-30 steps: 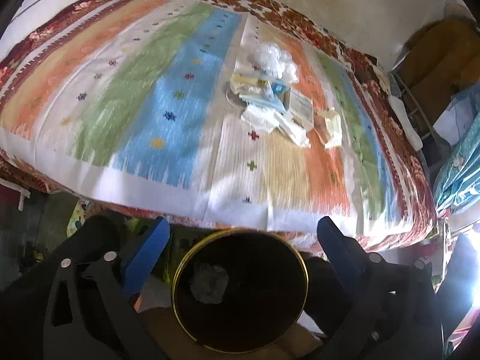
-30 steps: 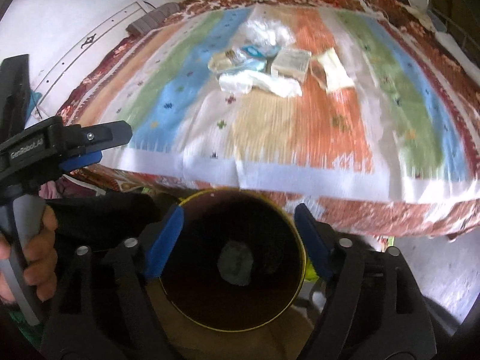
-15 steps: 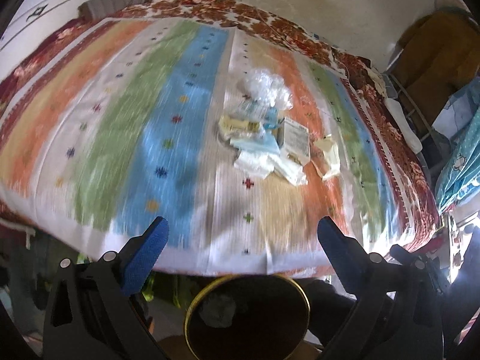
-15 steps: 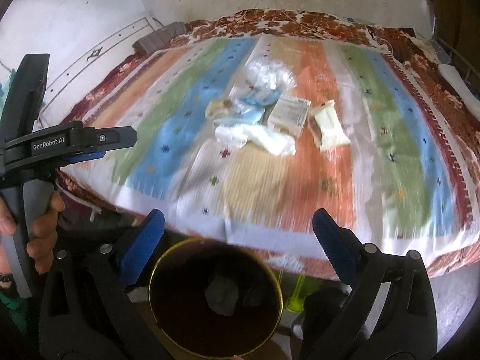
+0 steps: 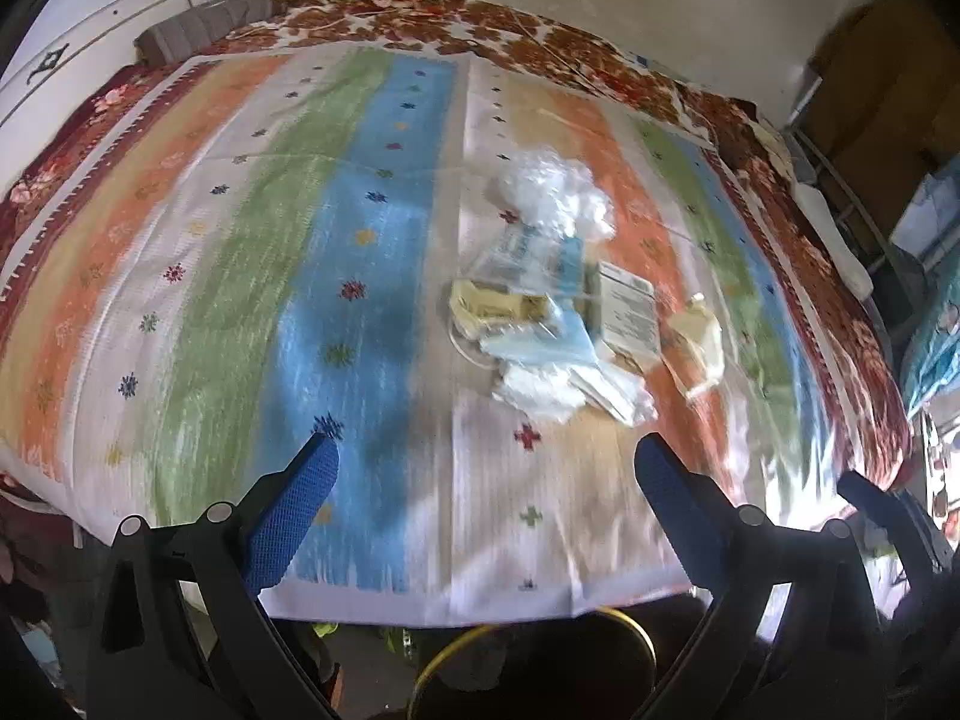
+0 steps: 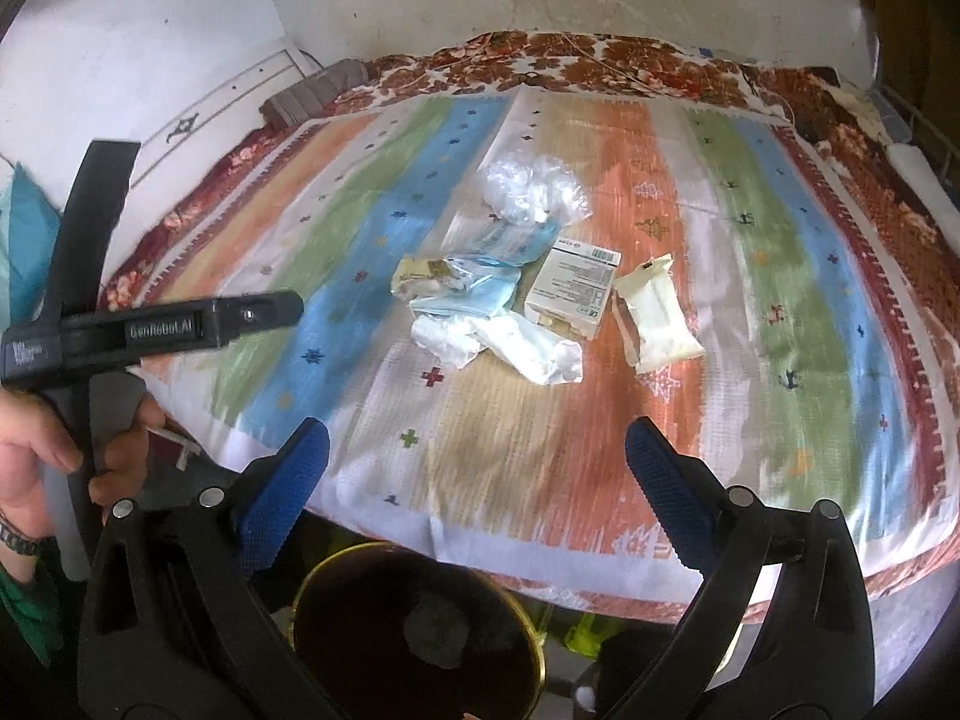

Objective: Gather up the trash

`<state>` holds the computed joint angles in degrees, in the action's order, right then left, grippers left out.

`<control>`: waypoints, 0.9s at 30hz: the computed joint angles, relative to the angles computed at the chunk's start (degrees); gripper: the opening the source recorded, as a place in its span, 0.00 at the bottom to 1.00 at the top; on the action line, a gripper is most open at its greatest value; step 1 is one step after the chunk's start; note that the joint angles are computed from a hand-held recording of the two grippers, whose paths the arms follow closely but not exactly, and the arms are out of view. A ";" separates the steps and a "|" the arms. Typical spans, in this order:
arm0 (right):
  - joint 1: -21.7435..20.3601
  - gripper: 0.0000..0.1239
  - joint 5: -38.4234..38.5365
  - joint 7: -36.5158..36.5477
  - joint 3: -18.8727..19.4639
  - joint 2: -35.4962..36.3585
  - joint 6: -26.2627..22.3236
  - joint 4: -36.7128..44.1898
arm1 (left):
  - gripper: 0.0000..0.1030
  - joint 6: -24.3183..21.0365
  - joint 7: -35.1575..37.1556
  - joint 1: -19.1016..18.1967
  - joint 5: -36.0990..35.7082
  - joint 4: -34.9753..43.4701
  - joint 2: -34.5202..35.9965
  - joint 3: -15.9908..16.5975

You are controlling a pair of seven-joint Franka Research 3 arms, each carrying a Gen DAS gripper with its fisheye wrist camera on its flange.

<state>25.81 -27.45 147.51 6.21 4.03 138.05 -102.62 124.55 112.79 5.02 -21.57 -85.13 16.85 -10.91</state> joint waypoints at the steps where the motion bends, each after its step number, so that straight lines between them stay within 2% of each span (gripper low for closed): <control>1: -0.06 0.76 -0.02 -0.45 -0.05 0.43 0.22 0.40 | 0.94 -0.10 -0.42 -0.05 -0.01 0.56 0.49 0.03; 8: -0.51 0.76 3.22 -1.73 -1.16 2.85 3.29 1.51 | 0.94 -4.32 -2.96 1.24 -2.74 9.41 7.54 -1.48; 17: -0.98 0.76 8.90 -3.80 -2.98 6.07 7.86 2.72 | 0.93 -6.76 -1.89 2.87 -6.78 17.35 14.60 -4.25; 27: -2.56 0.70 20.63 -7.98 -4.17 9.80 16.43 2.56 | 0.92 -10.51 -3.78 2.61 -6.50 28.82 23.64 -6.30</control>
<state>23.25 -6.82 139.53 2.05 13.84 154.47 -100.06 114.04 109.01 7.63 -28.07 -56.32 40.49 -17.20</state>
